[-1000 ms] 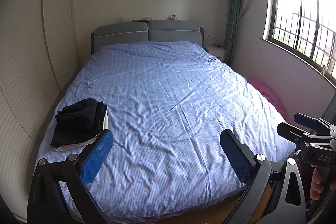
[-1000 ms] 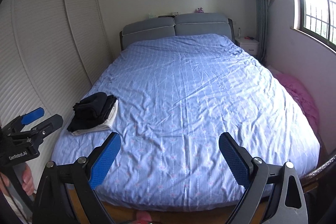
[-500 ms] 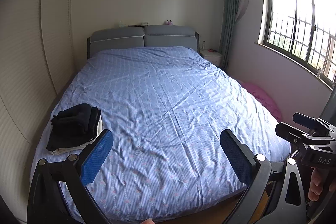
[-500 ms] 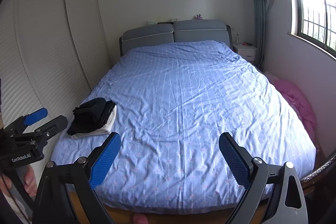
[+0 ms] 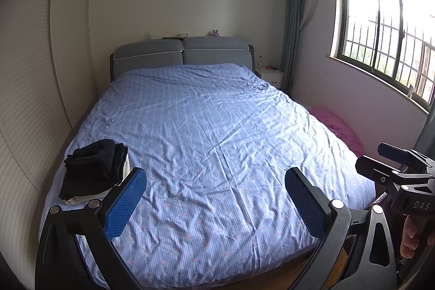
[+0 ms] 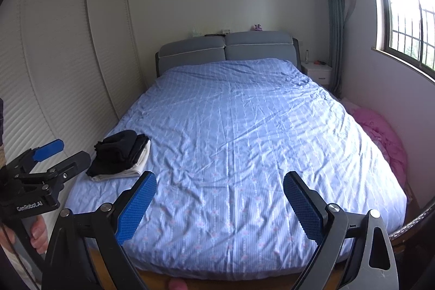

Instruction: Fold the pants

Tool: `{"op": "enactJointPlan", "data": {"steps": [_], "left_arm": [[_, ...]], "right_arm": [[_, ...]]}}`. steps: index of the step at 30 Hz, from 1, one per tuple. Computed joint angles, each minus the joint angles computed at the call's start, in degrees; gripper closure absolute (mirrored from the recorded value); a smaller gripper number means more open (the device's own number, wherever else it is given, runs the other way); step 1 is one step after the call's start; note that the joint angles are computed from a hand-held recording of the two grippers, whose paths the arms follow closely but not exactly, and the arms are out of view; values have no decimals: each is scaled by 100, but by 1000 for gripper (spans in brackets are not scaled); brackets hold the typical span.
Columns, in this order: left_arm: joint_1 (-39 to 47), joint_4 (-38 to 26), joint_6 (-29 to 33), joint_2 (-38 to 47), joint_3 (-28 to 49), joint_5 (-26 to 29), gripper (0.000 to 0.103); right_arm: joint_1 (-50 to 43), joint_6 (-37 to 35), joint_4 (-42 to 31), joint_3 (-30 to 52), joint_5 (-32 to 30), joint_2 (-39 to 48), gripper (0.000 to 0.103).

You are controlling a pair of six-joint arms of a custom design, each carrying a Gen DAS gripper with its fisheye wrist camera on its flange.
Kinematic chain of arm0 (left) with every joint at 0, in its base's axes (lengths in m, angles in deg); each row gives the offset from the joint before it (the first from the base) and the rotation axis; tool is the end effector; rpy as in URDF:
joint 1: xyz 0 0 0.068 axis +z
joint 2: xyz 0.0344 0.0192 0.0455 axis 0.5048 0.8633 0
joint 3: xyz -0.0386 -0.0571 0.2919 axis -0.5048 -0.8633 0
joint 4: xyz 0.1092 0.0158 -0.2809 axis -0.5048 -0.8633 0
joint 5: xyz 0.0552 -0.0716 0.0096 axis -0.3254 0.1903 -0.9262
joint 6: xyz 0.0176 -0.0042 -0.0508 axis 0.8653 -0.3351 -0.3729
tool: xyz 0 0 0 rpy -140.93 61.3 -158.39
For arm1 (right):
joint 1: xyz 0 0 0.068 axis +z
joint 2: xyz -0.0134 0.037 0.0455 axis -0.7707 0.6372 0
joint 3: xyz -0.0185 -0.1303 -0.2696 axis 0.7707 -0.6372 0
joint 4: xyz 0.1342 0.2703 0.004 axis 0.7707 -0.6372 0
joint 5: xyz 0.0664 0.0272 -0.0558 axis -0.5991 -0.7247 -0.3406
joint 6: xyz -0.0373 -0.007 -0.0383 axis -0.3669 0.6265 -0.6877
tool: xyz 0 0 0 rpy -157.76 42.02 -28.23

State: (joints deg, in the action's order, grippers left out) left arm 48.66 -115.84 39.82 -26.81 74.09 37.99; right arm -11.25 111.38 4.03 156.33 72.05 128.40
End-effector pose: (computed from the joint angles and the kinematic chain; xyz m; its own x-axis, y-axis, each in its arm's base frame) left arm 0.2215 0.0550 0.4465 -0.5168 0.1021 -0.8500 0.2653 0.9631 -0.0457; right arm 0.1806 0.1249 0.4452 -0.5426 0.0623 -0.8377 -0.0147 0.9964 0.0837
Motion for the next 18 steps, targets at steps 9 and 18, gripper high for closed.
{"op": "enactJointPlan", "data": {"steps": [9, 18], "left_arm": [[7, -85, -35, 63, 71, 163, 0], [16, -40, -6, 99, 57, 196, 0]], "right_arm": [[-22, 45, -49, -17, -15, -84, 8], [13, 113, -110, 50, 58, -44, 8]]}}
